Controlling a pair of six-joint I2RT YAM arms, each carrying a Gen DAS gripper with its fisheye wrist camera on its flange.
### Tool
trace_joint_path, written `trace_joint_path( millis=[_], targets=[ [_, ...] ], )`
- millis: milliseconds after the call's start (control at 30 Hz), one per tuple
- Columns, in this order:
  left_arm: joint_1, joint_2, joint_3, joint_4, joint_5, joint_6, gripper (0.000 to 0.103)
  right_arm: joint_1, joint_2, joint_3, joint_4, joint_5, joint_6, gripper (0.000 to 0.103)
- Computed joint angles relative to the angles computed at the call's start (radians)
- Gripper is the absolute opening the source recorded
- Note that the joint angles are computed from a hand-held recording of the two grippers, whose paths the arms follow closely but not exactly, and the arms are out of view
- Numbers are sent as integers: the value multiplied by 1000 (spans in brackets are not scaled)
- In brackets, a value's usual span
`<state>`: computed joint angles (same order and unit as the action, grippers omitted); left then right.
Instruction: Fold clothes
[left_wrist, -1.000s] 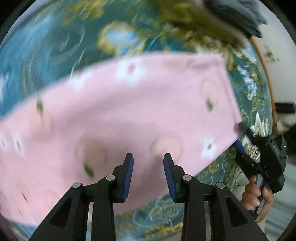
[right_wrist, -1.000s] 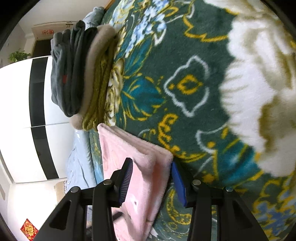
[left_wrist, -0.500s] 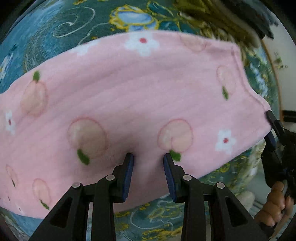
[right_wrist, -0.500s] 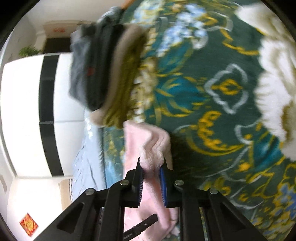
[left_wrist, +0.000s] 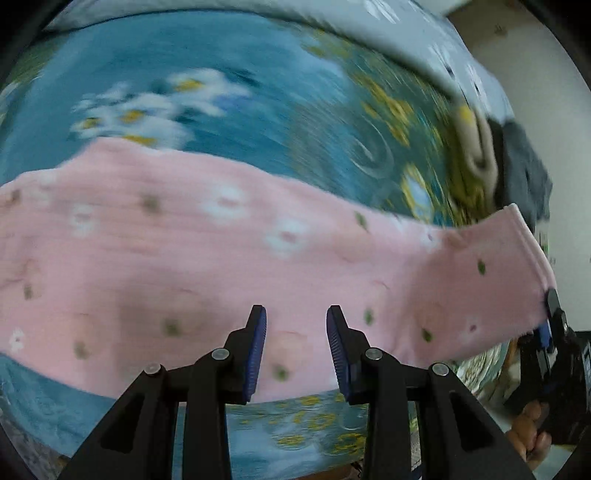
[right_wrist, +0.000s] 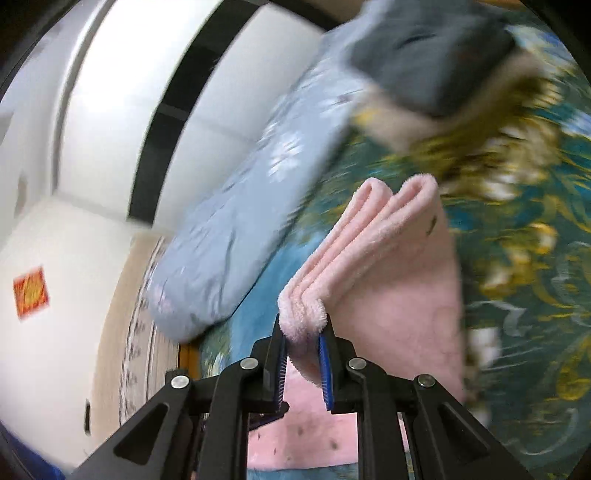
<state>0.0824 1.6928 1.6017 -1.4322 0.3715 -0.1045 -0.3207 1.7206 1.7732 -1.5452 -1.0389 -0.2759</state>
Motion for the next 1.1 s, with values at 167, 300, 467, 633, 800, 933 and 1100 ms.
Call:
trace_joint_path(
  millis=[167, 300, 467, 633, 800, 933, 1100],
  targets=[
    [217, -24, -21, -28, 7, 120, 34, 273, -192, -163, 158, 13, 141, 16],
    [399, -23, -35, -65, 15, 210, 34, 495, -325, -370, 324, 73, 310, 16],
    [528, 0, -81, -60, 28, 251, 34, 825, -395, -607, 542, 238, 517, 16],
    [581, 60, -83, -78, 40, 311, 38, 984, -339, -710, 639, 327, 569, 16],
    [534, 129, -115, -64, 100, 357, 50, 992, -320, -739, 616, 365, 537, 17],
    [467, 180, -138, -29, 132, 370, 53, 976, -304, -708, 540, 390, 488, 25],
    [405, 225, -123, -28, 179, 409, 61, 944, -366, -676, 472, 411, 471, 41]
  ],
)
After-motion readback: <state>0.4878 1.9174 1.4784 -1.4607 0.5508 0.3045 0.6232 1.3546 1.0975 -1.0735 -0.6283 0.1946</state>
